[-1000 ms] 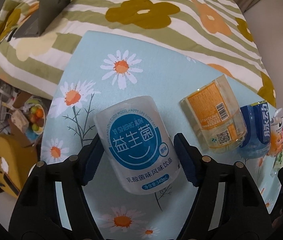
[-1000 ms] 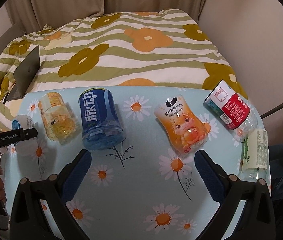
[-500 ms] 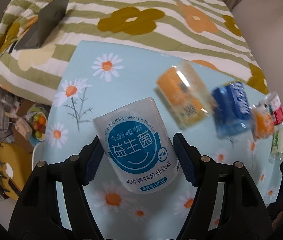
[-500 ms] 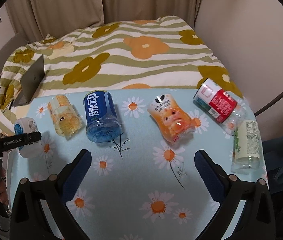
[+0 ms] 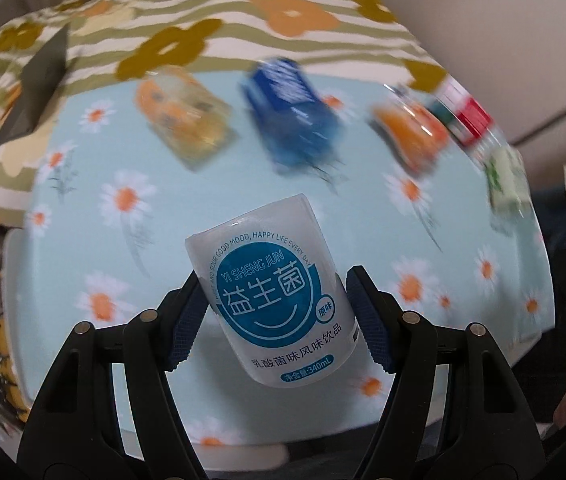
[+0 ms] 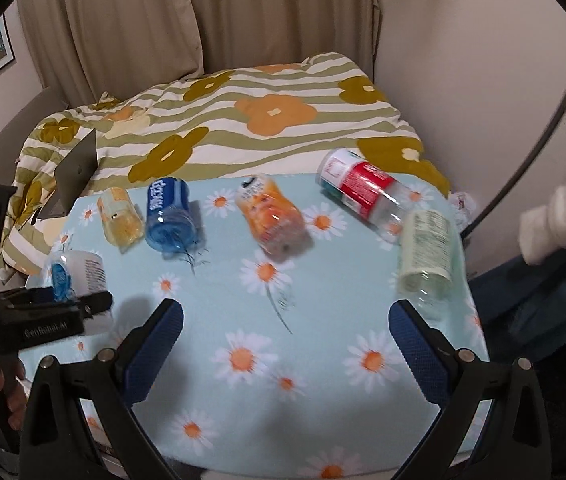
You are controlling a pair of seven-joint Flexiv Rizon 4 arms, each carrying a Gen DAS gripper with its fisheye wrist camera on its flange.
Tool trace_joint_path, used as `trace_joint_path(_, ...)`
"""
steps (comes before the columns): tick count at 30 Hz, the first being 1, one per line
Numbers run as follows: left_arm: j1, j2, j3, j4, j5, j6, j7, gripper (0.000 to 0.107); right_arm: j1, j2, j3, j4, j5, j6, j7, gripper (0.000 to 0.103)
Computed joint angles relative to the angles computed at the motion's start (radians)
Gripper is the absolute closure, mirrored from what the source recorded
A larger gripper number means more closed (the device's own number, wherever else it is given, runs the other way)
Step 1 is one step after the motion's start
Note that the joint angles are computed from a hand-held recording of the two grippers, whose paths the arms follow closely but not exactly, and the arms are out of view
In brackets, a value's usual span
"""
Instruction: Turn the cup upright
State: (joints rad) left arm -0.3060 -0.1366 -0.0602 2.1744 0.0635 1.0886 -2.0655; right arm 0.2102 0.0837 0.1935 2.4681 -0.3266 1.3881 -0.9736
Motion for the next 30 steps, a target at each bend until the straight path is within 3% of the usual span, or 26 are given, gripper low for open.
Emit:
trace_joint_path(9,-0.074,-0.104,-0.039,-0.063,0.004,-0.036,0.036,0.033,-0.011,0.076,-0.014,0.124,0.143,0.056,-0.087,0.0)
trace_joint_path(19,-0.094,-0.156,-0.037,-0.079,-0.042,-0.047,0.096,0.03,0.002,0.066,-0.035,0.168,0.261,0.061,-0.124,0.0)
trace_joint_path(21,-0.099,-0.161,-0.034,-0.083,-0.04,-0.046,0.097,0.028,-0.002,0.061,-0.036,0.169,0.268,0.064,-0.126,0.0)
trace_joint_path(23,-0.107,-0.167,-0.028,-0.093,-0.03,-0.046,0.086,0.012,-0.008,0.059,-0.031,0.173,0.265,0.069,-0.115,0.0)
trace_joint_path(24,-0.111,-0.166,-0.025,-0.094,-0.024,-0.041,0.079,0.01,-0.009,0.059,-0.032,0.173,0.268,0.069,-0.116,0.0)
trace_joint_path(30,-0.126,-0.165,-0.011,-0.119,0.012,-0.066,0.047,0.009,-0.018,0.075,-0.028,0.177,0.259,0.058,-0.106,0.0)
